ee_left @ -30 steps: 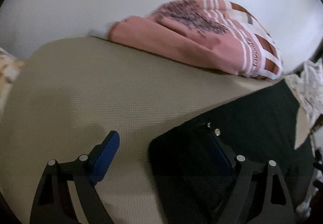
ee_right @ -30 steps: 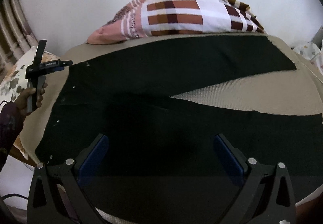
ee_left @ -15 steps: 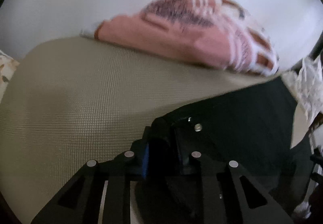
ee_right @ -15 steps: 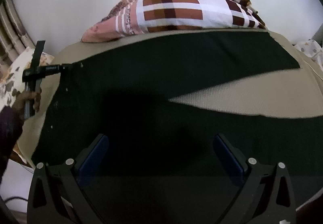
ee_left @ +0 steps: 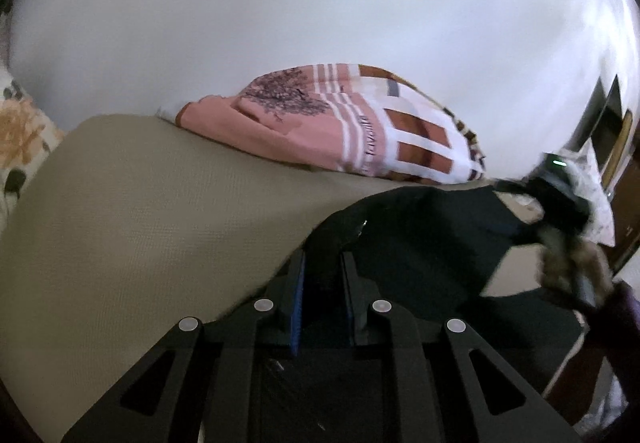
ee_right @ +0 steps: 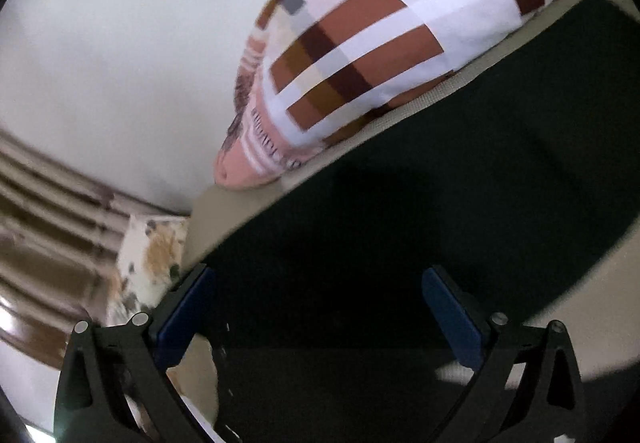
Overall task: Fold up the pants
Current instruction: 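Grasp one trouser leg with the right tool and fold it onto the other leg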
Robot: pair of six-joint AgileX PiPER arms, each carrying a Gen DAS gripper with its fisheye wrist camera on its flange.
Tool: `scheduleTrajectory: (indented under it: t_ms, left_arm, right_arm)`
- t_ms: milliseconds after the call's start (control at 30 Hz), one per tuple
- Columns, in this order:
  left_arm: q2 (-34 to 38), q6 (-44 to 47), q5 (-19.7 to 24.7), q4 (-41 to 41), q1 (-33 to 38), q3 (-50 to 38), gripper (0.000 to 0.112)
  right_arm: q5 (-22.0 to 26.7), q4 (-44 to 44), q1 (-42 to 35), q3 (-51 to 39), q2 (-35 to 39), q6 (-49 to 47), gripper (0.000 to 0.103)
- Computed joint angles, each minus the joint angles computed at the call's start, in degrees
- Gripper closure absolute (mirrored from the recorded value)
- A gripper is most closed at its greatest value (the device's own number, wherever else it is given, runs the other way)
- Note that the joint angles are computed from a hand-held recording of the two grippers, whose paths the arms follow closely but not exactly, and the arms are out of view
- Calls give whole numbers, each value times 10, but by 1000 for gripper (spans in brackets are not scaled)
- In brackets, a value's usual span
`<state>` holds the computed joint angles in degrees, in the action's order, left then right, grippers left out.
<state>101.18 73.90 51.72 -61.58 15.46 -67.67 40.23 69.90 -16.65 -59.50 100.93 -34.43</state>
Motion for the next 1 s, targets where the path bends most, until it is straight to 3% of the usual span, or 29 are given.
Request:
scheduleTrajectory:
  t_ms: [200, 233, 300, 333, 367, 500, 633, 833, 1000]
  left_arm:
    - [-61, 1, 36, -6, 42, 89, 96]
    - [-69, -2, 39, -5, 47, 101, 96]
    - [-78, -14, 44, 1, 52, 116, 96]
    - [-82, -17, 46, 4, 55, 122, 96]
    - [-86, -23, 45, 9, 54, 126, 96]
    - [-96, -47, 47, 37, 65, 132, 96]
    - [-114, -58, 65, 71, 99, 139, 96]
    - [-150, -59, 79, 128, 151, 176, 96]
    - [-166, -41, 86, 166, 202, 213, 96]
  right_arm:
    - [51, 35, -30, -111, 148, 68, 7]
    - [50, 28, -29, -127, 166, 84, 14]
    - [35, 6, -27, -136, 176, 110, 48]
    - [31, -16, -24, -140, 178, 126, 87]
    - [21, -38, -20, -136, 172, 141, 94]
    - [-42, -25, 0, -29, 85, 80, 96]
    - [-81, 19, 19, 135, -66, 2, 96]
    - [-75, 17, 37, 331, -258, 24, 96]
    - [-66, 30, 38, 439, -353, 33, 97]
